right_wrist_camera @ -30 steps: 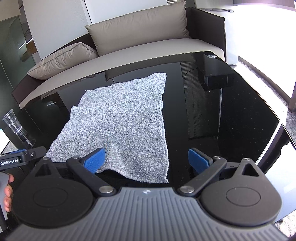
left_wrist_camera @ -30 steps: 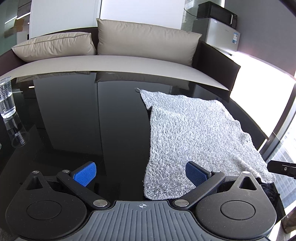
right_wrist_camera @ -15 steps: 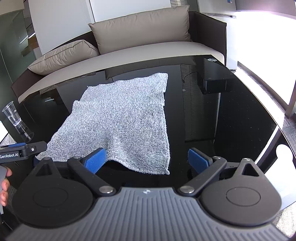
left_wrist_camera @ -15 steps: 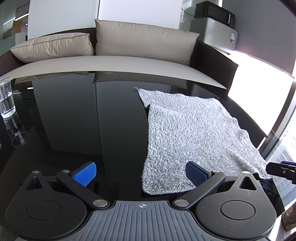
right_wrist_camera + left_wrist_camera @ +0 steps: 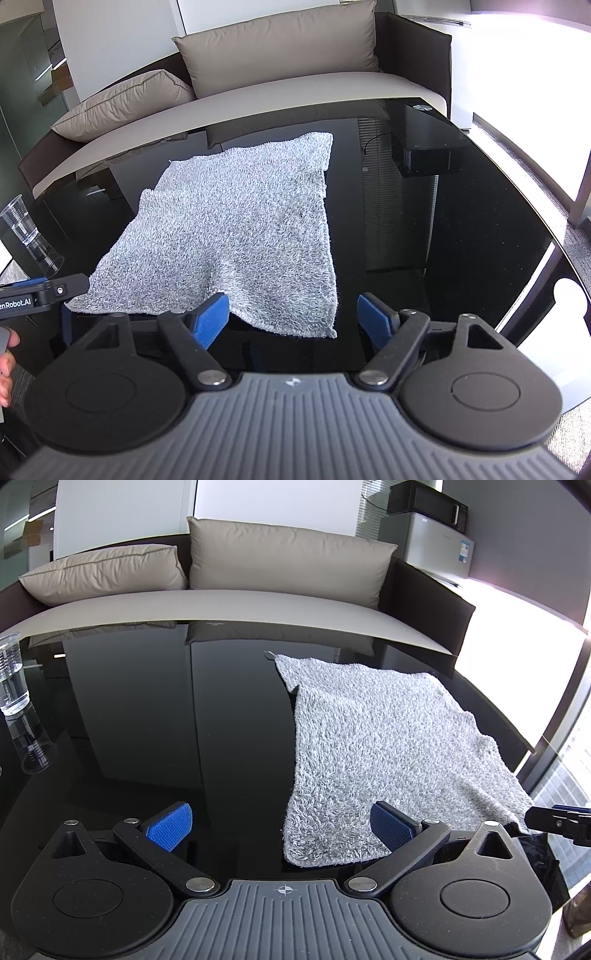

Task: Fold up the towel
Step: 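Close both grippers on the towel edge, side by side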

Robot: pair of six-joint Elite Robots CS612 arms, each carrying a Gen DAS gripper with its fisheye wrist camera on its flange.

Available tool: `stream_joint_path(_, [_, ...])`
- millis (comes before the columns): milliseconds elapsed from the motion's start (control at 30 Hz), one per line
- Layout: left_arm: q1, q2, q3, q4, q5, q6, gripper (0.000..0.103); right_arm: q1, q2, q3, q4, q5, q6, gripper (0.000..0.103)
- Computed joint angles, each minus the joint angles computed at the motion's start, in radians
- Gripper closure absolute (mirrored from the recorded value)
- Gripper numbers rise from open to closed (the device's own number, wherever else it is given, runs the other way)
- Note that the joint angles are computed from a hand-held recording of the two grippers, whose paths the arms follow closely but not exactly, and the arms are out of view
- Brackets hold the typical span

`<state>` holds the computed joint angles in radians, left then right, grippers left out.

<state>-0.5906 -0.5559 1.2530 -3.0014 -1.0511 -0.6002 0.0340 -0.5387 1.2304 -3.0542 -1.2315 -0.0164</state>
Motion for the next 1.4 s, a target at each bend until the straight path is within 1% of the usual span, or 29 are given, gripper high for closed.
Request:
stream_joint_path(200, [0.001,0.0,-0.001,0.002,-0.007,0.004,0.003,-0.001,-0.001,-0.001,0.008,0.001,0.001,0.025])
stream_joint_path(400, [0.003,-0.002,0.003,0.008,-0.023,0.001,0.015,0.0,-0.001,-0.003,0.02,-0.009,-0.004,0.029])
stream_joint_path(467, [0.003,-0.003,0.003,0.012,-0.033,0.006,0.024,0.001,-0.001,-0.002,0.019,-0.011,-0.006,0.031])
stream_joint_path(500, [0.004,-0.003,0.003,0.014,-0.038,0.009,0.03,0.001,-0.001,-0.002,0.018,-0.014,-0.009,0.034])
stream_joint_path(533, [0.004,-0.003,0.002,0.019,-0.04,0.014,0.033,0.002,-0.002,-0.001,0.017,-0.017,-0.013,0.038])
stream_joint_path(567, [0.003,-0.002,0.0,0.023,-0.037,0.022,0.034,0.003,-0.002,-0.001,0.016,-0.021,-0.02,0.039])
stream_joint_path(600, [0.002,-0.001,-0.002,0.025,-0.035,0.027,0.04,0.004,-0.002,0.0,0.016,-0.025,-0.026,0.042])
stream_joint_path(633, [0.001,-0.001,-0.003,0.026,-0.032,0.035,0.043,0.005,-0.002,0.001,0.015,-0.029,-0.033,0.044])
stream_joint_path(667, [0.001,-0.002,-0.002,0.025,-0.031,0.044,0.044,0.006,-0.002,0.001,0.014,-0.033,-0.039,0.044])
stream_joint_path(733, [-0.001,-0.002,0.0,0.023,-0.03,0.056,0.054,0.008,-0.003,0.002,0.013,-0.042,-0.049,0.047])
stream_joint_path(767, [-0.001,-0.002,0.001,0.023,-0.029,0.063,0.057,0.008,-0.003,0.002,0.013,-0.046,-0.054,0.048])
stream_joint_path(833, [-0.002,-0.002,0.0,0.025,-0.026,0.075,0.064,0.009,-0.003,0.003,0.011,-0.053,-0.061,0.053])
stream_joint_path(867, [-0.002,-0.002,0.0,0.025,-0.025,0.08,0.065,0.01,-0.003,0.003,0.011,-0.058,-0.067,0.055])
stream_joint_path(933, [-0.003,-0.002,0.0,0.023,-0.027,0.088,0.073,0.011,-0.003,0.003,0.01,-0.066,-0.075,0.061])
stream_joint_path(1133, [-0.003,0.0,-0.002,0.017,-0.039,0.111,0.09,0.014,-0.003,0.003,0.008,-0.095,-0.095,0.075])
stream_joint_path(1167, [-0.002,0.001,-0.003,0.016,-0.043,0.112,0.092,0.014,-0.002,0.002,0.009,-0.1,-0.1,0.076])
stream_joint_path(1267, [-0.002,0.001,-0.002,0.013,-0.047,0.114,0.094,0.017,-0.003,0.003,0.008,-0.118,-0.112,0.083])
stream_joint_path(1400, [-0.001,0.002,-0.003,0.009,-0.05,0.116,0.097,0.017,-0.004,0.004,0.01,-0.124,-0.113,0.094])
